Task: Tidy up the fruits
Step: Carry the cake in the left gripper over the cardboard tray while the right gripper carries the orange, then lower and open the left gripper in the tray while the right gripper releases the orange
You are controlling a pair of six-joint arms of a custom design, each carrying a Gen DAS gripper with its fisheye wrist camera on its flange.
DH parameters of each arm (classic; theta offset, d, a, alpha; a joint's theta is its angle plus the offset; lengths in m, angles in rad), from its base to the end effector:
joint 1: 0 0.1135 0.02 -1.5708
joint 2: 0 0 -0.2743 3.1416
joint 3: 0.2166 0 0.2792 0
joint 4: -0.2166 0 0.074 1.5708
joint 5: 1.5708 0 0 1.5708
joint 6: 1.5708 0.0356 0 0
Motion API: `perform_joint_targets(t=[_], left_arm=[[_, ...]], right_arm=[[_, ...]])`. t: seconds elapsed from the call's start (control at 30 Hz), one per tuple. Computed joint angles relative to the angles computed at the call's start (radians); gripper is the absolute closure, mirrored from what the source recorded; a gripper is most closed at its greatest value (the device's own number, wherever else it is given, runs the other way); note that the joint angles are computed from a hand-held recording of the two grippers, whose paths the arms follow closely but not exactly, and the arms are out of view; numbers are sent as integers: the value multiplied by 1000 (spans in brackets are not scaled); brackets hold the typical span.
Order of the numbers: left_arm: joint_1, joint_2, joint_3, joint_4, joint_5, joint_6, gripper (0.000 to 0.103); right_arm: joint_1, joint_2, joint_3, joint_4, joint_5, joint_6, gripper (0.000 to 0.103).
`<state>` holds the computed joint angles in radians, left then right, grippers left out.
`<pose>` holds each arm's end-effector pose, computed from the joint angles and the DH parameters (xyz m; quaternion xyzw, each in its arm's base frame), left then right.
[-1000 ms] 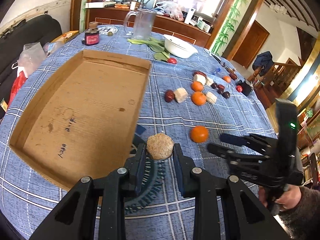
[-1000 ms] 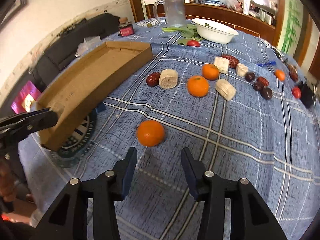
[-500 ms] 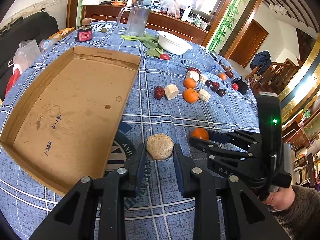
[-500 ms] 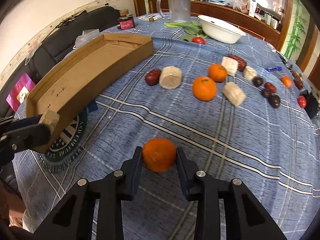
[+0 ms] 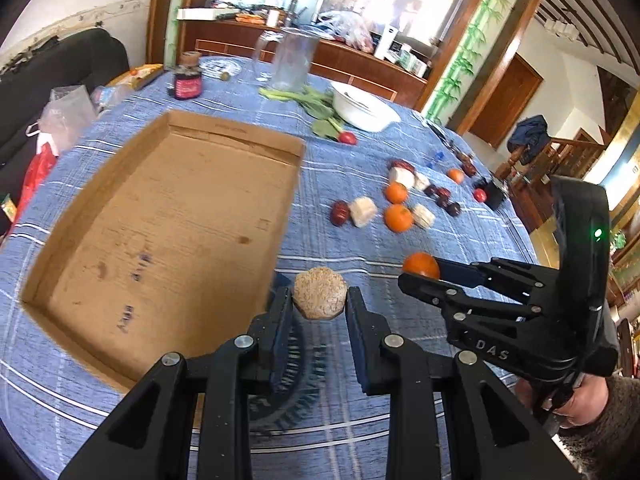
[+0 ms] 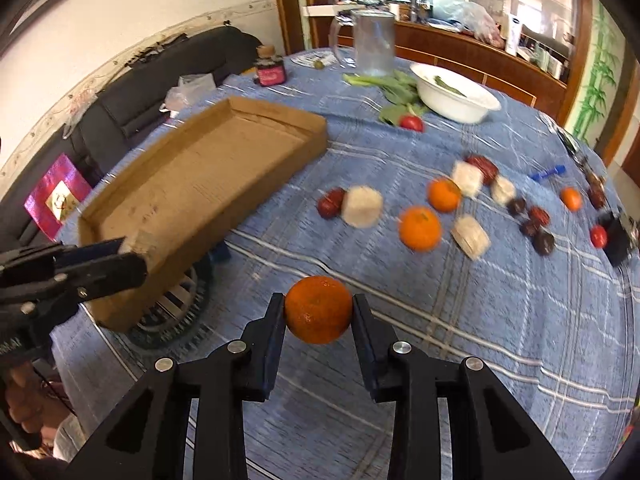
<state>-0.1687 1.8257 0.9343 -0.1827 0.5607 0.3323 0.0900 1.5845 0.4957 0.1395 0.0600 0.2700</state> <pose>0.3486 -0.0786 0.1129 0.2968 0.8855 -0.2480 0.2573 0.2662 0.0219 0.0849 0.0947 0.9470 0.0266 0.3058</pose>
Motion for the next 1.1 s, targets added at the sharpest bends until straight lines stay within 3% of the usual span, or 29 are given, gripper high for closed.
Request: perform_joint_targets(t=[0.27, 0.7, 1.1], left_arm=[[126, 80, 108, -39, -9, 32, 77], [244, 305, 344, -110, -69, 68, 77], [244, 405, 438, -118, -115, 101, 77]], right_arm=[[83, 106, 188, -58, -15, 11, 68], [220, 436, 546, -149, -47, 25, 67], [265, 578, 685, -203, -60, 25, 67]])
